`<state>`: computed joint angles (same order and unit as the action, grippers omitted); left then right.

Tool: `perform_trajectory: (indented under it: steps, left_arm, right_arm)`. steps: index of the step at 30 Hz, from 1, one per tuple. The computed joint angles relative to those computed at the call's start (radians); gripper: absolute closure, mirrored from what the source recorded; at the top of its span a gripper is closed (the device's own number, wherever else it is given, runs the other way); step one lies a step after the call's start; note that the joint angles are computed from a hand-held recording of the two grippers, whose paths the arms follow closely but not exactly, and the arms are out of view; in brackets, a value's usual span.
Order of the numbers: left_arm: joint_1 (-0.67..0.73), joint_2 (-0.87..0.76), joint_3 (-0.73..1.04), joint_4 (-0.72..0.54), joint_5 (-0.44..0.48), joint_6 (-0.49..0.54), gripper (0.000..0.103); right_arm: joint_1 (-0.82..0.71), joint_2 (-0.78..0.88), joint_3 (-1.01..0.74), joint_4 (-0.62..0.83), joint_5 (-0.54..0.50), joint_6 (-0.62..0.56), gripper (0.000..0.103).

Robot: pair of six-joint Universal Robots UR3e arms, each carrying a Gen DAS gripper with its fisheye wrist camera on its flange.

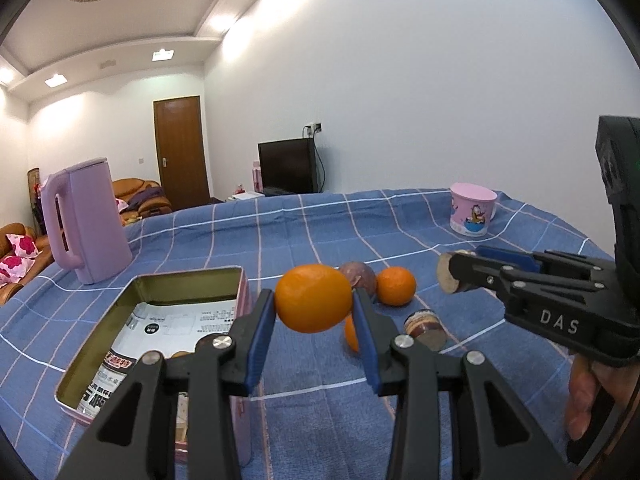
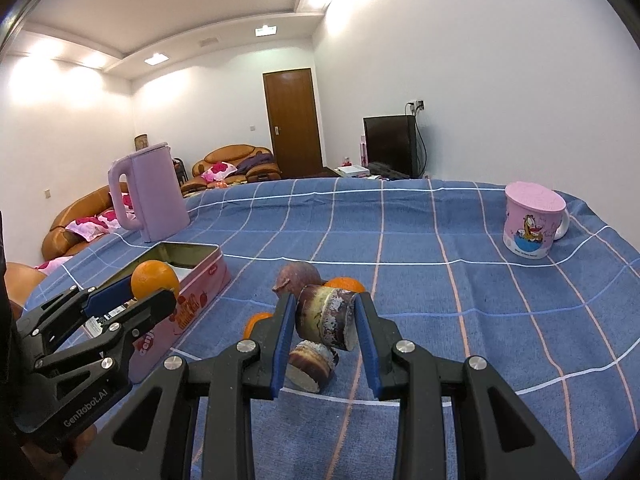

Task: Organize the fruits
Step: 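Lift the orange and the cylindrical piece and carry both toward the tin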

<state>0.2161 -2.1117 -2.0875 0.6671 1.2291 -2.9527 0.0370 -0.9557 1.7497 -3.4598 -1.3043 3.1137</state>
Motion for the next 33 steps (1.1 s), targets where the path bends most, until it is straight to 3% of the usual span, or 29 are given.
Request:
perform_trajectory:
  steps: [33]
  left_arm:
    - [0.004, -0.007, -0.055, 0.174, 0.026, -0.012, 0.062]
  right_arm:
    - [-0.017, -0.002, 0.079, -0.181, 0.034, 0.012, 0.071]
